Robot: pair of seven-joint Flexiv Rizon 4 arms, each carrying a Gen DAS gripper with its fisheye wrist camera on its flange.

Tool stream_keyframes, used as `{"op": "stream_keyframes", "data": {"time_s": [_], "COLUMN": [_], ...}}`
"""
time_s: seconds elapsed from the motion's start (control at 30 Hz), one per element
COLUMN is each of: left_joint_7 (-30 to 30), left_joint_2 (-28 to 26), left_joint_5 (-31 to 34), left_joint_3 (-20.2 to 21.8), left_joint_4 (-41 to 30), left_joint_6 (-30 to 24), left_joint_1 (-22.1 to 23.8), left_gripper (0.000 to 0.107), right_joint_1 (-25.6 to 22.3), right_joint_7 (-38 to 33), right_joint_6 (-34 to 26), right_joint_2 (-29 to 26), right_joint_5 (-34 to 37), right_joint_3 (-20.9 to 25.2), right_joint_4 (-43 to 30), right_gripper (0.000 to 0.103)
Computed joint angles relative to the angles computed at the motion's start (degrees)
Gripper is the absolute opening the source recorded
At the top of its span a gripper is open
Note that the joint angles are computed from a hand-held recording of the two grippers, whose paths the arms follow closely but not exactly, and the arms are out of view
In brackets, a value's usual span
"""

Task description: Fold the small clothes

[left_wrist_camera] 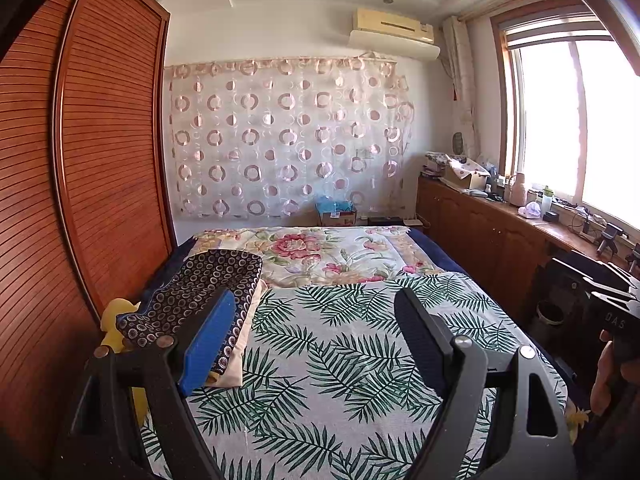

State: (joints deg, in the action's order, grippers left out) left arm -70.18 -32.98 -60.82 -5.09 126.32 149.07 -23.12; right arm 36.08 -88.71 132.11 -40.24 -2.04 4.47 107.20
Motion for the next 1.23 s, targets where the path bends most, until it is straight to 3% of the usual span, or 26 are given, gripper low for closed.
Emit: {"op": "stream_keyframes", "data": {"time_s": [1.23], "left_joint_7": [-0.1], "left_joint_2": [0.0], "left_joint_5": [0.2], "left_joint_3": [0.1], "left_joint_4": [0.2], "left_joint_6": [0.4], "left_joint_1": [0.0], "left_gripper": [0.082], "right_joint_1": [0.3], "right_joint_7": [-0.3], "right_joint_6": [0.1], "right_joint_2": [-0.2], "right_joint_5": [0.6], "right_joint_3": [-0.1], "right_joint_4": [-0.4], "right_gripper": [0.076]}}
